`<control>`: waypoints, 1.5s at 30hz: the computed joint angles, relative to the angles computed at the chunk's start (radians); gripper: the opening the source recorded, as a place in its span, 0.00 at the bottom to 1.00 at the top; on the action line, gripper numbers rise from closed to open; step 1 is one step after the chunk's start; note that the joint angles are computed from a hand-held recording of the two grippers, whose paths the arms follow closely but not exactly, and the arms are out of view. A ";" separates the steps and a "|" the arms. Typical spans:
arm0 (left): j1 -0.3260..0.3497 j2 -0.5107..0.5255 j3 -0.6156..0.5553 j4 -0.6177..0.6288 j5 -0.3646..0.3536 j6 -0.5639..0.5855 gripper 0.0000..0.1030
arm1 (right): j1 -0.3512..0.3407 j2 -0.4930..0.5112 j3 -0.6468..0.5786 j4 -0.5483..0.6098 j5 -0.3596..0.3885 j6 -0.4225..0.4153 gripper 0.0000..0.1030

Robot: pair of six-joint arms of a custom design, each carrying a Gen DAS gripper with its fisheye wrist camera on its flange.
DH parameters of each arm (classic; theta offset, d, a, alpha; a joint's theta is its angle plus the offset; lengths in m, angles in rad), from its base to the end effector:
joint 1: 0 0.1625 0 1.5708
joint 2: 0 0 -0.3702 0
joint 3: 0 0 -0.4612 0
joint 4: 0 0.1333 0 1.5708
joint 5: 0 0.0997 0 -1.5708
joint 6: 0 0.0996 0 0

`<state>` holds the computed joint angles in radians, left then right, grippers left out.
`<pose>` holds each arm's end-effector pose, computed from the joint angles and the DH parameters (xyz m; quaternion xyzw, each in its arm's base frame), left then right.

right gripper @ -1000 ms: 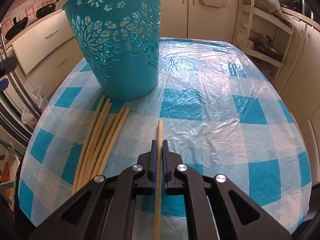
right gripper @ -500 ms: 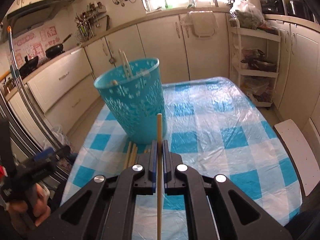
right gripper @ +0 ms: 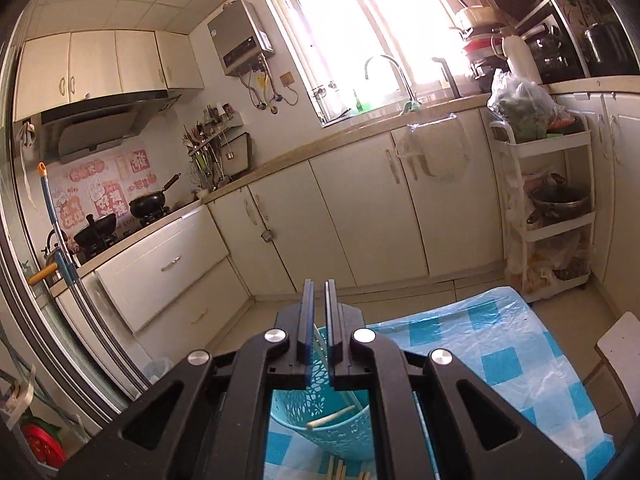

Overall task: Organize utensils
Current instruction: 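Lift the chopstick with the right tool up over the basket, then lower the chopstick into the basket and open the right tool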

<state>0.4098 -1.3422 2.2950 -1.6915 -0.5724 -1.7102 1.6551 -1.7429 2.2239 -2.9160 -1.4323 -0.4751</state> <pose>-0.2606 -0.3498 0.0371 -0.0315 0.8254 -0.3861 0.4106 0.1874 -0.4711 0.3256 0.2779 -0.8627 0.4220 0.0195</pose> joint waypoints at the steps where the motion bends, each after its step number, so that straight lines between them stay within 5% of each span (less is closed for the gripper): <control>1: 0.006 -0.004 0.005 -0.003 -0.001 -0.003 0.87 | -0.008 -0.010 -0.001 0.010 -0.008 -0.004 0.09; 4: 0.025 -0.021 0.024 -0.033 -0.003 0.002 0.87 | -0.057 -0.057 0.028 -0.003 -0.131 -0.064 0.53; 6: 0.041 -0.028 0.038 -0.062 -0.007 0.012 0.87 | -0.103 -0.058 0.033 0.009 -0.242 -0.088 0.53; 10: 0.065 -0.016 0.045 -0.132 -0.025 0.061 0.87 | -0.190 0.017 -0.018 0.113 -0.432 -0.071 0.45; 15: 0.062 -0.009 0.045 -0.137 -0.021 0.069 0.88 | -0.188 0.138 -0.061 0.075 -0.582 -0.132 0.38; 19: 0.069 -0.020 0.054 -0.152 -0.030 0.065 0.88 | -0.175 0.204 -0.078 0.029 -0.637 -0.194 0.31; 23: 0.068 -0.014 0.050 -0.144 -0.035 0.059 0.88 | -0.158 0.241 -0.058 -0.059 -0.679 -0.286 0.05; 24: 0.069 -0.011 0.047 -0.142 -0.034 0.060 0.88 | -0.156 0.234 -0.051 -0.050 -0.680 -0.287 0.06; 28: 0.063 -0.001 0.040 -0.126 -0.031 0.057 0.88 | -0.156 0.154 -0.012 -0.008 -0.597 -0.250 0.05; 33: 0.061 0.010 0.030 -0.111 -0.033 0.058 0.88 | -0.128 0.002 0.018 0.142 -0.363 -0.110 0.05; 38: 0.059 0.021 0.021 -0.103 -0.033 0.058 0.88 | -0.052 -0.045 0.000 0.193 -0.150 -0.003 0.05; 42: 0.058 0.023 0.020 -0.100 -0.034 0.057 0.88 | 0.010 0.002 -0.030 0.091 -0.005 0.081 0.05; 45: 0.055 0.021 0.020 -0.092 -0.035 0.056 0.88 | 0.049 0.095 -0.064 -0.061 0.028 0.133 0.06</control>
